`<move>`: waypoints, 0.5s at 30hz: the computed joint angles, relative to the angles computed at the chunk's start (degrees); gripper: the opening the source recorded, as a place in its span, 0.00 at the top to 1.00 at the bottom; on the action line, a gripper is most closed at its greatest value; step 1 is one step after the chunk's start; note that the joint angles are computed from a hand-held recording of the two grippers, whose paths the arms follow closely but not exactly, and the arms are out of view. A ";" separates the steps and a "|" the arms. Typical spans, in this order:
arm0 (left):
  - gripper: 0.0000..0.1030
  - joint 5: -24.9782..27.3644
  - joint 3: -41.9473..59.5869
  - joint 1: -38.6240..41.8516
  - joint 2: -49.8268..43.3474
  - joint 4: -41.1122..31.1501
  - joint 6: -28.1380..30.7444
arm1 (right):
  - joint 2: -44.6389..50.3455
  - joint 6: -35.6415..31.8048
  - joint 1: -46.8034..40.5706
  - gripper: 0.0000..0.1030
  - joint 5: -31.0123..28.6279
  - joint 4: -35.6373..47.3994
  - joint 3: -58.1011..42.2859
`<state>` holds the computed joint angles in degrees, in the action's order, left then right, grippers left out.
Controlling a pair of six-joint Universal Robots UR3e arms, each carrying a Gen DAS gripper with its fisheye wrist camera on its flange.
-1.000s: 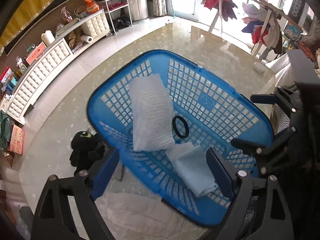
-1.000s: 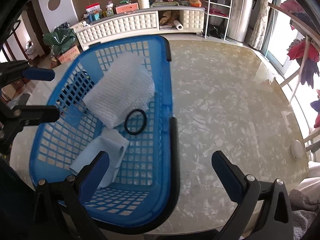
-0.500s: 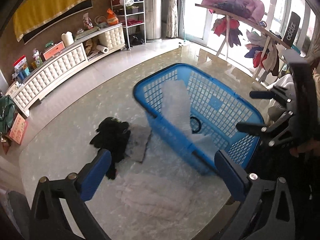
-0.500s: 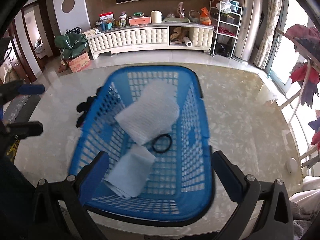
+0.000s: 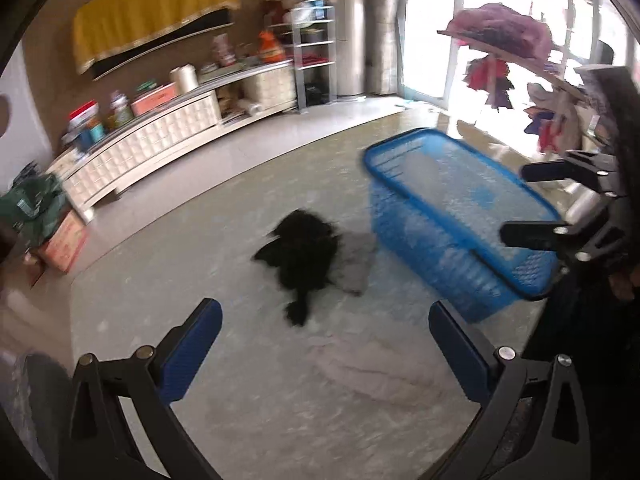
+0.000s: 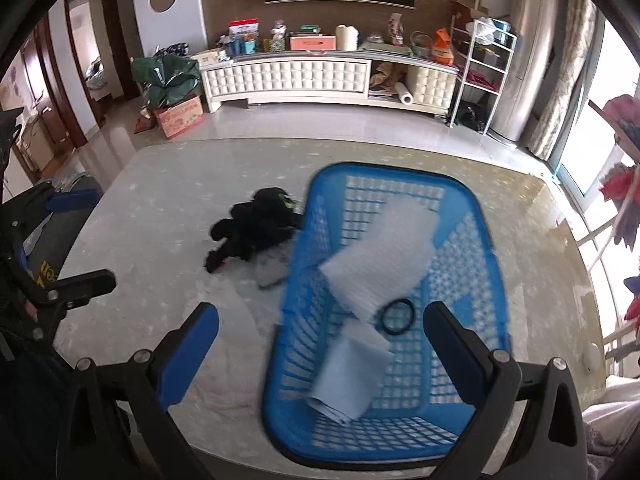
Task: Organize soft objects
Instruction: 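Move the right tool down to the black plush toy on the floor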
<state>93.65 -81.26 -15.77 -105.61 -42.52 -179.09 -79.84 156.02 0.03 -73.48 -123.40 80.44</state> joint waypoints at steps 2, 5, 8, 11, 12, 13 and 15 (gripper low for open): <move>0.00 -0.98 -2.82 1.94 1.91 -0.11 -0.54 | 1.97 1.18 2.10 0.00 -0.39 0.59 -2.30; 0.00 -2.47 -6.60 4.46 4.45 -0.41 -0.47 | 5.26 2.38 4.95 0.00 -1.12 1.48 -5.98; 0.00 -2.47 -9.79 6.28 6.91 -0.72 -0.90 | 8.46 3.12 7.73 0.00 -1.89 2.68 -9.76; 0.00 -3.08 -12.29 8.27 8.94 -1.28 -1.96 | 12.58 3.80 10.31 0.00 -2.50 4.80 -15.05; 0.00 -3.33 -12.93 8.91 9.54 -1.80 -1.73 | 13.53 3.95 11.02 0.00 -2.91 5.02 -16.25; 0.00 -3.28 -13.54 9.21 9.99 -1.77 -1.67 | 14.69 4.12 11.80 0.00 -3.41 5.30 -17.67; 0.00 -2.96 -14.32 9.84 10.42 -2.07 -2.22 | 18.33 4.68 13.41 0.00 -4.07 7.38 -22.53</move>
<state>90.69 -95.57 -5.93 -95.18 -44.59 -181.31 -61.51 160.70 13.45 -77.55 -116.01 57.91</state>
